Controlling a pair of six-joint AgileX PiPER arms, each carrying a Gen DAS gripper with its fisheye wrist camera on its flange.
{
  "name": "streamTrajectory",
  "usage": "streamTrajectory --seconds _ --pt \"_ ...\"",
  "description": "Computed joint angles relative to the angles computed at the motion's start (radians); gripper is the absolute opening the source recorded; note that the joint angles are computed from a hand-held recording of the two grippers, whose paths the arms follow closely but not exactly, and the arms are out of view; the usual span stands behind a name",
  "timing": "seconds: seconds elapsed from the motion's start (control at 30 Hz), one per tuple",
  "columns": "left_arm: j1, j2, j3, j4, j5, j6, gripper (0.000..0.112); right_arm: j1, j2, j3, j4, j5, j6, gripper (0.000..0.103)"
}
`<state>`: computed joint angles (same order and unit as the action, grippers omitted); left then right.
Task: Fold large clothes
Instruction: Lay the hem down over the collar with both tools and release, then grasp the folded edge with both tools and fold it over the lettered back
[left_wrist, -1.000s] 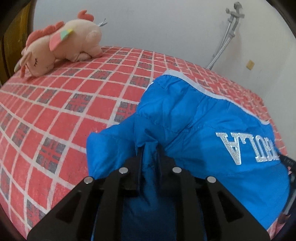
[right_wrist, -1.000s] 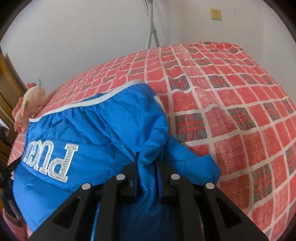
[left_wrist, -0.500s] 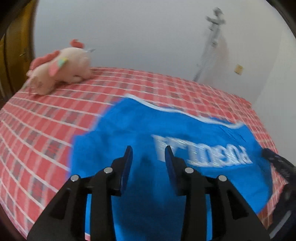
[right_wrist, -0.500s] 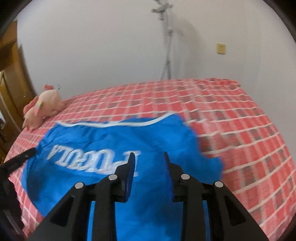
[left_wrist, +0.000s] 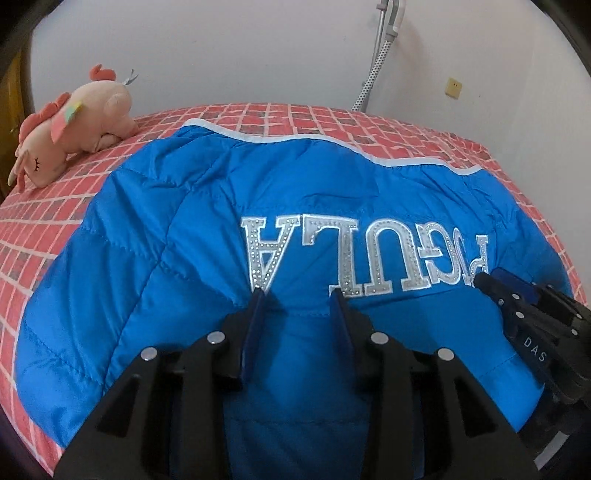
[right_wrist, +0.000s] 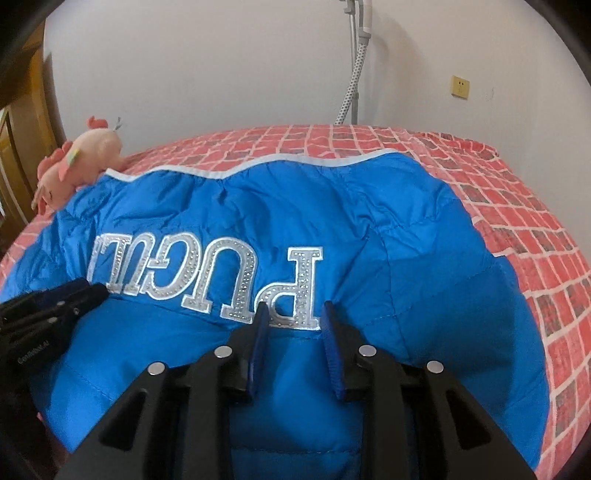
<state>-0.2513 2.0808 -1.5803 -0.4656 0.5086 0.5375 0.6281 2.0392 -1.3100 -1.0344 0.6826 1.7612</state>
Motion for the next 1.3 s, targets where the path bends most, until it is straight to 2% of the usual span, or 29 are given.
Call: streamTrajectory --seconds 0.13,0.2,0.33,0.47,0.6,0.63,0.8,0.9,0.97,1.0,1.03,1.1,1.13,1.17,1.2,1.27,1.3 --pt "0.013 -0.062 0.055 -0.045 -0.004 -0.003 0.035 0.007 -0.048 0.021 0.021 -0.018 -0.006 0.031" --pt "0.024 -0.103 0.089 -0.125 -0.012 0.05 0.037 0.03 -0.097 0.065 -0.053 -0.05 0.086 0.031" --pt "0.016 -0.137 0.128 -0.171 -0.01 0.083 0.039 0.077 -0.083 0.019 -0.044 -0.005 0.048 0.031" --pt "-0.022 -0.104 0.133 -0.058 -0.049 0.013 0.039 0.072 -0.032 -0.023 -0.001 0.009 -0.008 0.03" --pt "-0.025 -0.078 0.143 -0.063 -0.088 0.073 0.039 0.023 -0.029 0.036 -0.045 -0.112 0.057 0.03" --pt "-0.027 -0.071 0.14 -0.058 -0.091 0.074 0.04 0.02 -0.024 0.037 -0.046 -0.12 0.057 0.03" --pt "-0.023 -0.062 0.127 -0.048 -0.076 0.062 0.04 0.024 -0.015 0.019 -0.002 -0.106 0.016 0.03" --pt "-0.021 -0.09 0.107 0.052 -0.034 -0.006 0.04 -0.015 -0.08 0.042 0.148 -0.169 -0.144 0.034" --pt "-0.002 -0.109 0.076 0.11 -0.006 -0.072 0.055 -0.032 -0.145 0.076 0.178 -0.163 -0.164 0.039" --pt "0.021 -0.113 0.055 0.084 0.023 -0.065 0.061 -0.035 -0.184 0.091 0.177 -0.117 -0.162 0.045" --pt "0.047 -0.113 0.021 0.071 0.059 -0.071 0.067 -0.039 -0.229 0.108 0.176 -0.062 -0.163 0.056" --pt "0.092 -0.104 -0.056 0.15 0.116 -0.143 0.073 -0.051 -0.283 0.114 0.226 0.058 -0.23 0.073" --pt "0.102 -0.098 -0.079 0.181 0.131 -0.162 0.078 -0.068 -0.314 0.131 0.246 0.091 -0.258 0.077" --pt "0.12 -0.08 -0.123 0.219 0.163 -0.18 0.084 -0.096 -0.351 0.16 0.276 0.097 -0.28 0.079" --pt "0.136 -0.058 -0.165 0.24 0.197 -0.187 0.085 -0.125 -0.374 0.179 0.309 0.093 -0.305 0.08" --pt "0.18 0.007 -0.274 0.238 0.286 -0.198 0.085 -0.191 -0.413 0.223 0.386 0.051 -0.369 0.083" --pt "0.205 0.06 -0.361 0.22 0.358 -0.21 0.086 -0.231 -0.424 0.243 0.447 0.015 -0.428 0.086"
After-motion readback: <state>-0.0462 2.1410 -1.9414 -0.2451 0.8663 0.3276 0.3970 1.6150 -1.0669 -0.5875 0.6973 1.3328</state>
